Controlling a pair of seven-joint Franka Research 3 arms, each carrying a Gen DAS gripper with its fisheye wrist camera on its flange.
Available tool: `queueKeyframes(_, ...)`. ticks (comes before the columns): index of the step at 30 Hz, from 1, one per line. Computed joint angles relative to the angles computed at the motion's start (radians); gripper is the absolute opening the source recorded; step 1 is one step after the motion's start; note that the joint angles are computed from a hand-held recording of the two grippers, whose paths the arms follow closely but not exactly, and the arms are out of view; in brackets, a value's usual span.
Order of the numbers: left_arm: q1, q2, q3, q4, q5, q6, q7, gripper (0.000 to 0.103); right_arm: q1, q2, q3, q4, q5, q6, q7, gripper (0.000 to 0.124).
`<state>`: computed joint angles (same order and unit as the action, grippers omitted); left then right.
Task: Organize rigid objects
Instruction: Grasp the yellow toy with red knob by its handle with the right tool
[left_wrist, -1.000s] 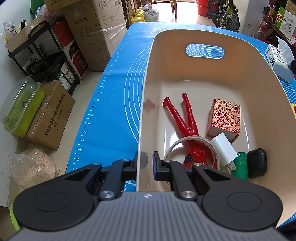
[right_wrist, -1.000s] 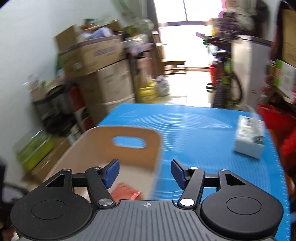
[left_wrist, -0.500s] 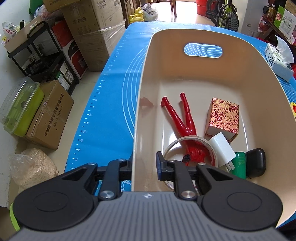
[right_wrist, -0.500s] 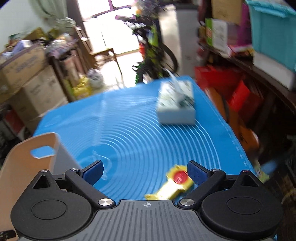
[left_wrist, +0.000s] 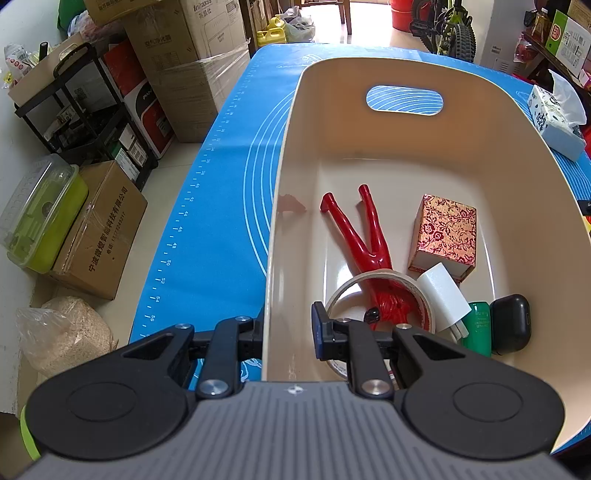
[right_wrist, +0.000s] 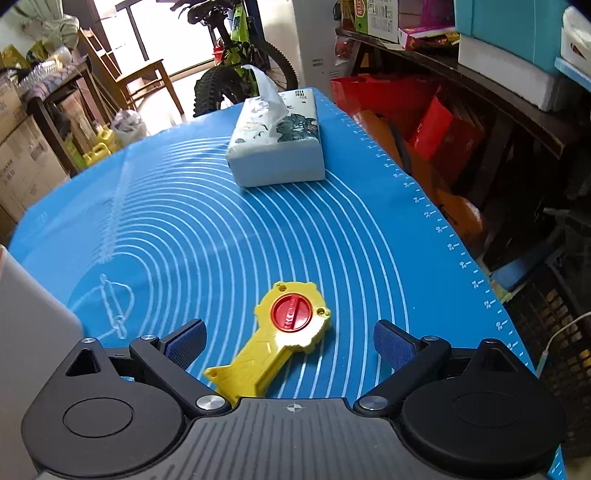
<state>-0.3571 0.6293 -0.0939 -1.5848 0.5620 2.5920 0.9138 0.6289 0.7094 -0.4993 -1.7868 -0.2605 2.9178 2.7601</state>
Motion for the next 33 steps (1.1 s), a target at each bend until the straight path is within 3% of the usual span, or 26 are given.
queueKeyframes(9, -0.001, 0.001, 0.001, 0.002, 0.000, -0.001, 0.000, 0.022, -0.021, 0.045, 0.022, 0.057, -0.027, -0.043, -0.018, 0.075)
queueKeyframes(15, -0.002, 0.001, 0.001, 0.002, 0.000, -0.002, -0.001, 0.022, 0.013, 0.049, -0.017, 0.038, -0.052, 0.001, -0.024, 0.055)
queueKeyframes(19, -0.001, 0.001, 0.001, 0.001, -0.001, -0.001, -0.001, 0.022, 0.029, 0.043, -0.036, 0.018, -0.043, 0.029, -0.038, 0.054)
queueKeyframes(33, 0.001, -0.002, 0.001, -0.003, -0.003, 0.002, -0.003, 0.020, 0.310, 0.041, -0.342, -0.104, 0.036, 0.225, -0.017, 0.054)
